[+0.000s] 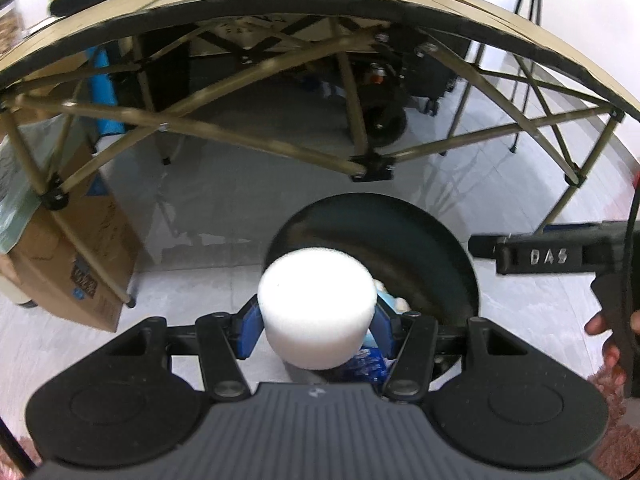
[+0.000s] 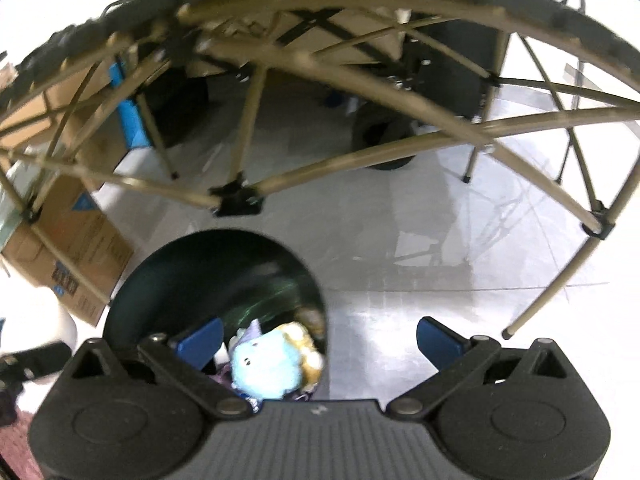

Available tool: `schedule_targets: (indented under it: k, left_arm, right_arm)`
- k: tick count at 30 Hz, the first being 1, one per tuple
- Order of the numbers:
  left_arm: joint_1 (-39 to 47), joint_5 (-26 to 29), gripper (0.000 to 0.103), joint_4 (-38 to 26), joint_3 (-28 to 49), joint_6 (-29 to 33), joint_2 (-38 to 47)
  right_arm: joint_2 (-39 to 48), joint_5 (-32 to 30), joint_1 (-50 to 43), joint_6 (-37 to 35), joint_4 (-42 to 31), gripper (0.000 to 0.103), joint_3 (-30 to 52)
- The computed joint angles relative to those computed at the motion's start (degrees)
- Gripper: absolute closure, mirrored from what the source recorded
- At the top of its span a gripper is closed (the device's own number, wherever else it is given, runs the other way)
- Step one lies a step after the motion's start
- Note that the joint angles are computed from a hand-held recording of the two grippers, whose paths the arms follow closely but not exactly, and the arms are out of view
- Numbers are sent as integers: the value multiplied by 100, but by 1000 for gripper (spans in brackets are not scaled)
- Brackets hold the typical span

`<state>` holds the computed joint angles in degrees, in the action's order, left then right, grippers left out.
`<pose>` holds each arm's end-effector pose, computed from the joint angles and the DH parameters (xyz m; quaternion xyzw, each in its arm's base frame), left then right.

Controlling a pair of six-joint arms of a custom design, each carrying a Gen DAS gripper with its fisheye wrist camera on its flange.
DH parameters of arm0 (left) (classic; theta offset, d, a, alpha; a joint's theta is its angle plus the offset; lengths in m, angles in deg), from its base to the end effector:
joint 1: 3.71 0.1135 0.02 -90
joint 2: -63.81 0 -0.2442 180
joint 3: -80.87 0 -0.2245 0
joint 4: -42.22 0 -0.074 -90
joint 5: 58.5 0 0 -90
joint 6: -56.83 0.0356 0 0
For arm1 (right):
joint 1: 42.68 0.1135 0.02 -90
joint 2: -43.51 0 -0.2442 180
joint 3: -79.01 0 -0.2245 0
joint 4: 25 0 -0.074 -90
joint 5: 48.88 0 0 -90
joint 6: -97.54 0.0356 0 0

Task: Collect trash

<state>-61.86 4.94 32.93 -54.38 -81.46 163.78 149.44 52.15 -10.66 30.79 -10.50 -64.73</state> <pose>0.1380 -0.1920 0.0741 0.0311 0.9501 -0.0378 0.3080 0.1963 0.1147 0.0484 -0.0439 0.9492 0.0569 0.3065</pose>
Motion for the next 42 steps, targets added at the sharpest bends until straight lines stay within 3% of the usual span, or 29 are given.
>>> schedule_targets:
  k: [12,23,34,38,40,41,42]
  left_arm:
    - [-61,312,47,27,1020,439,980]
    - [154,709,47,-86,1929,714,1819]
    - [583,1588,46,-946,3057,605,2661]
    - [677,1728,29,-1185,3219,451,2788]
    - [672,1650,7,-1283,3236,410,2779]
    - [664,1566,0,-1402,3284,362,2792]
    - [654,1459,0,-1504,3310,286,2797]
  right_arm:
    - [-1422,-169,-987,-76,-286,0,-647]
    - [-1238,-256,-1162,-108,-314,0,-569]
    - [-1041,-8,-1187,173,-113,0,-551]
    - [-937,23,-1224,286,35,0,-565]
    - [-891,44,-1220,329,87,0,-571]
    - [-864,32,-1231,337,99,0,-565]
    - [-845,22,-1232,349,99,0,-560]
